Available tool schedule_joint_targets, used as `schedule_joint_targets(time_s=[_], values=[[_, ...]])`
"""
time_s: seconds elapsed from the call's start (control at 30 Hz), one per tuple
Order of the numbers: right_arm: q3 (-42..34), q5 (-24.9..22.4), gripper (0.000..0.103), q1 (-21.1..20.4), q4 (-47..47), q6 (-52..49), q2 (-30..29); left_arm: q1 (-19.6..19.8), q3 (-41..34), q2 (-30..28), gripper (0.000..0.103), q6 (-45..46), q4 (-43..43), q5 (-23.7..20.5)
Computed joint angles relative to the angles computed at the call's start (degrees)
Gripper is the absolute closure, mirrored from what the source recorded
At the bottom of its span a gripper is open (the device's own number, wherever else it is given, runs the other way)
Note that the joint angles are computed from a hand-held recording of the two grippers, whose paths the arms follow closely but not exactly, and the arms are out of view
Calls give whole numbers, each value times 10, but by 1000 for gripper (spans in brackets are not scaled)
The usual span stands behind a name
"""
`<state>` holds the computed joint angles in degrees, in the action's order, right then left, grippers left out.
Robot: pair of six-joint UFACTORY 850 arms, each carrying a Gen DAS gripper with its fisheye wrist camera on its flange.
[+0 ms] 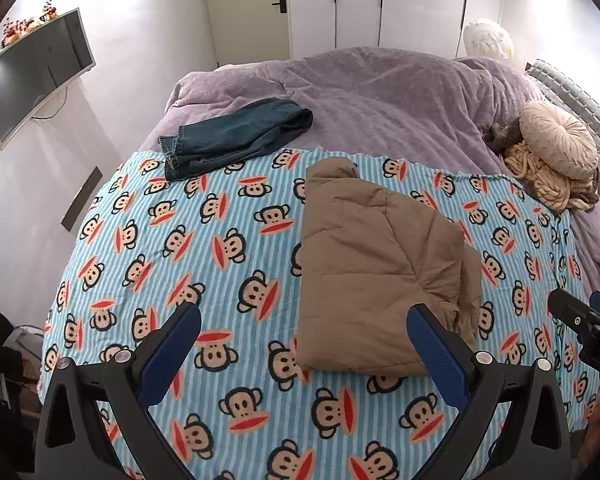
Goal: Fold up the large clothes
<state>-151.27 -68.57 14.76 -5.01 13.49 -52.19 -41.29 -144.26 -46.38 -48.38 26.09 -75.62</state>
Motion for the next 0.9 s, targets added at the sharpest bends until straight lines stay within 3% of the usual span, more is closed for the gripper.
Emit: schedule_joint_targets(time_s=[0.73, 0.9], values=[[-11, -7, 0, 2, 0, 2, -8, 4, 7, 1, 0, 0, 0, 0], [16, 5, 0, 4, 0, 5, 5, 5, 21, 8, 0, -1, -1, 8]])
